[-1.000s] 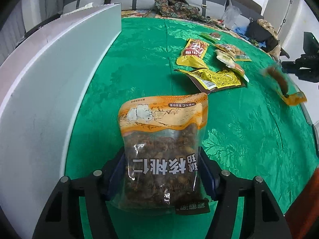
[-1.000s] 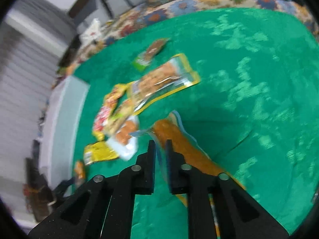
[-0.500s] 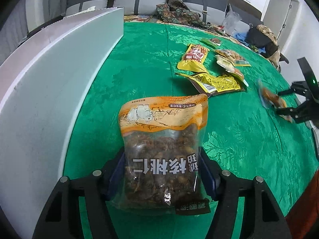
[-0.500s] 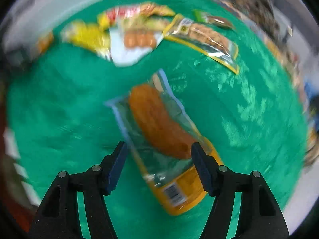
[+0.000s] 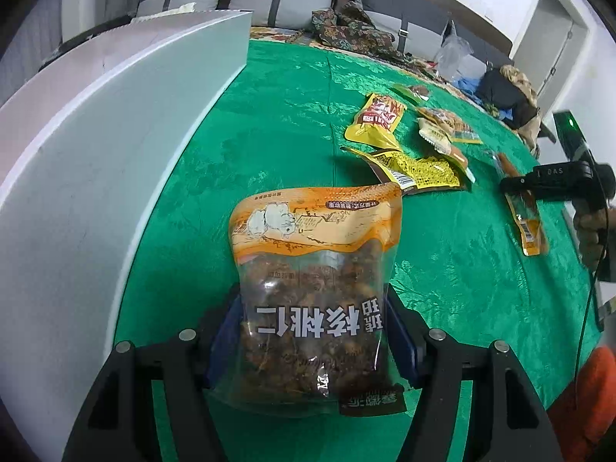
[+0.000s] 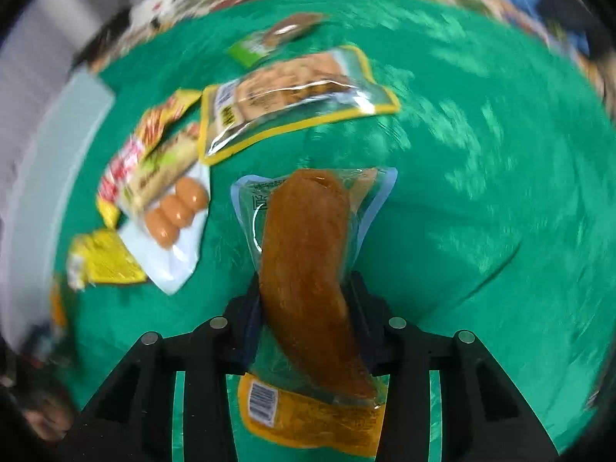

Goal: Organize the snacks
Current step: 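Grasp the orange sausage pack with the right tool while the left tool holds the walnut bag, then carry both bags over the white box and open both tools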

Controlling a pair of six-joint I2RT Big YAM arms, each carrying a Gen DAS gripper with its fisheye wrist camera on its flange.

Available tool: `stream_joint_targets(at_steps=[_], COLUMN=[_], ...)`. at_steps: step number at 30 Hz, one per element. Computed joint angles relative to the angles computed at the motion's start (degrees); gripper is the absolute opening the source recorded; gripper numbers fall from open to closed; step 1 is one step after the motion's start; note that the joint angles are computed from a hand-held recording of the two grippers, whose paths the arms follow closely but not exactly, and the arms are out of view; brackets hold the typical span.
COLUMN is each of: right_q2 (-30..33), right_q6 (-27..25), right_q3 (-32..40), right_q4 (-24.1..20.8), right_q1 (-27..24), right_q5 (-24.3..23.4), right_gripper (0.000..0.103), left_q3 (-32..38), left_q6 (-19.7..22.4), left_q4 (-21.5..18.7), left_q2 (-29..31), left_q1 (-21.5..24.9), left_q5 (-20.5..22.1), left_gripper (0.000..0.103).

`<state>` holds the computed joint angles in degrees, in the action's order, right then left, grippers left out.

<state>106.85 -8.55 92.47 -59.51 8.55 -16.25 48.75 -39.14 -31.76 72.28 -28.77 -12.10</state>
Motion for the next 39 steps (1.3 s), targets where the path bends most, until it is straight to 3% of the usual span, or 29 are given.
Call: stream_joint_targets(at_steps=[4, 11, 17, 20, 22, 26, 30, 32, 35, 37, 39], right_q2=[-0.84, -4.08, -8.7, -10.73, -12.39, -15.03, -15.33, -14.8, -11.69, -9.63, -6.75], right_q6=[6.78, 19.4, 26.23, 28.78, 33.43, 40.8, 43.35, 41.85, 38.81, 37.94, 33.7], right_q3=[-2.72, -11.87, -15.51, -15.86, -16.1, -15.64, -12.32, -10.06, -4.12, -1.21, 3.78], right_q4=[1.58, 11.22, 17.25, 19.28, 23.22, 30.29, 32.78, 31.3, 27.97, 27.77, 21.51], right_q1=[-4.55, -10.74, -9.6, -6.88, -3.37, 5.03, 15.65, 20.09, 27.98, 31.9, 35.59], right_q5=[-13.06, -35.7, -45.6, -47.66, -49.64, -50.91, -49.08, -46.92, -40.74, -34.76, -24.6], right_gripper=[0.041, 0.041, 0.042, 0.042, 0.042, 0.043, 0.043, 0.044, 0.046, 0.059, 0.071], left_q3=[-0.1, 0.4, 1.08, 0.82, 0.36, 0.17, -0.19, -1.03, -2.2, -2.66, -3.39], left_q6=[-0.44, -2.76, -5.98, -7.62, -8.56, -7.01, -3.22, -1.21, 2.8, 4.95, 5.4], left_q4=[-0.09, 1.05, 1.88, 1.68, 0.94, -5.67, -13.76, -16.09, -17.6, -18.91, -19.74], left_q2=[-0.96, -3.11, -6.94, -10.78, -14.54, -23.45, -29.46, -31.32, -31.49, -29.71, -28.35], left_q1=[-0.18, -0.29, 0.43, 1.58, 3.3, 9.6, 18.25, 24.38, 31.17, 34.44, 36.1], left_q5=[0.04, 1.66, 3.75, 4.51, 4.85, 2.32, -0.06, 1.21, 2.27, 1.73, 1.73], left_gripper=[0.066, 0.066, 0.066, 0.066, 0.066, 0.066, 0.066, 0.066, 0.067, 0.073, 0.088])
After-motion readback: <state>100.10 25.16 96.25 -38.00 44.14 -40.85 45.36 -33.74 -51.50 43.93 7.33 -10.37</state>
